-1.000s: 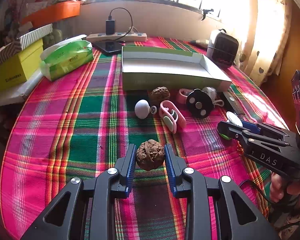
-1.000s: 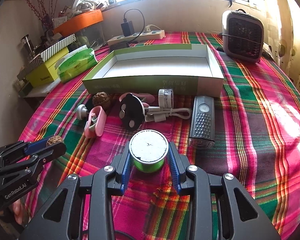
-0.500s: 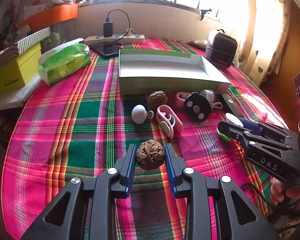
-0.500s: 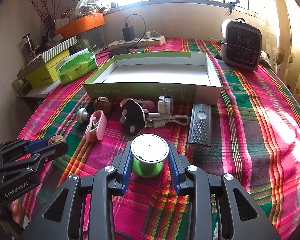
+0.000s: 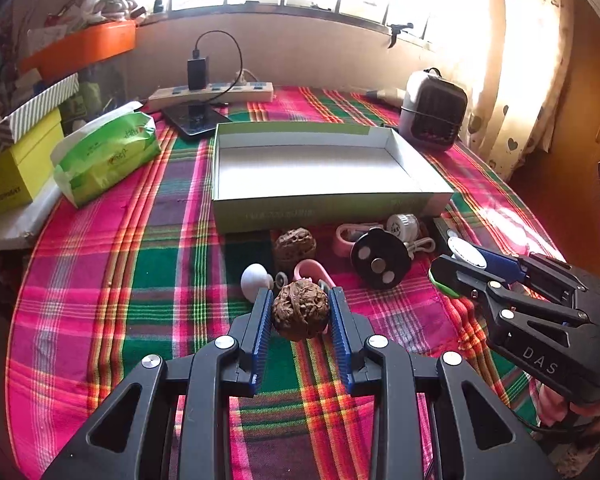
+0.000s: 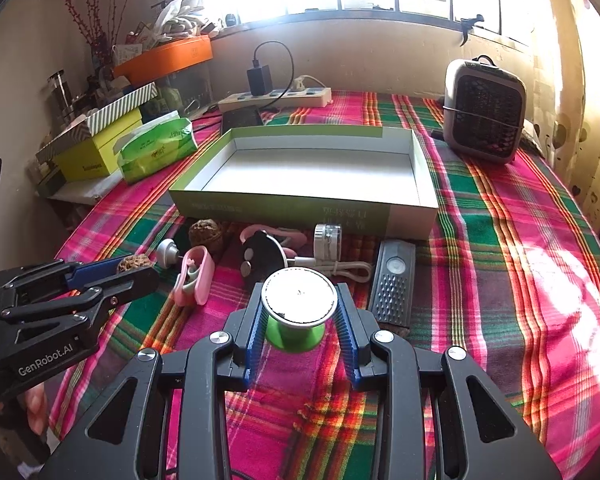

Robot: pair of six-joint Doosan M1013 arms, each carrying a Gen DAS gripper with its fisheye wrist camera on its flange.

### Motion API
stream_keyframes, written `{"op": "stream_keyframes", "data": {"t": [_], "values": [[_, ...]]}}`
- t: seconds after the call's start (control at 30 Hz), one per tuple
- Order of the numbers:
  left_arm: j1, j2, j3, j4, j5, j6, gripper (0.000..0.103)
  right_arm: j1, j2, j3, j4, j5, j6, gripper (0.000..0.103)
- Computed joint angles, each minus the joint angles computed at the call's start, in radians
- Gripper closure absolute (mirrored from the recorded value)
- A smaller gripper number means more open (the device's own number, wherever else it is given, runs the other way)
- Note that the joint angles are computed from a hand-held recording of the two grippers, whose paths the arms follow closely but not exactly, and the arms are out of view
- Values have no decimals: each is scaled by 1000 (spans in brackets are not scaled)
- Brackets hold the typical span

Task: Organize objects
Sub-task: 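Carry the walnut and the spool with both grippers over the white box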

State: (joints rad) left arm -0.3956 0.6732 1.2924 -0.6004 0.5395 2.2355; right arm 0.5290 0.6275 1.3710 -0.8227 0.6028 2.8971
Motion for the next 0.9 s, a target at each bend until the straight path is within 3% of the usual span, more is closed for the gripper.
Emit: {"op": "stream_keyframes", "data": {"t": [0.5, 0.9], "values": [[-7, 71, -154, 41, 62, -64, 77, -34, 11, -55, 3, 18, -45, 69], [-12, 168, -342, 120, 147, -170, 77, -83, 48, -138, 113, 44, -180, 69]]}}
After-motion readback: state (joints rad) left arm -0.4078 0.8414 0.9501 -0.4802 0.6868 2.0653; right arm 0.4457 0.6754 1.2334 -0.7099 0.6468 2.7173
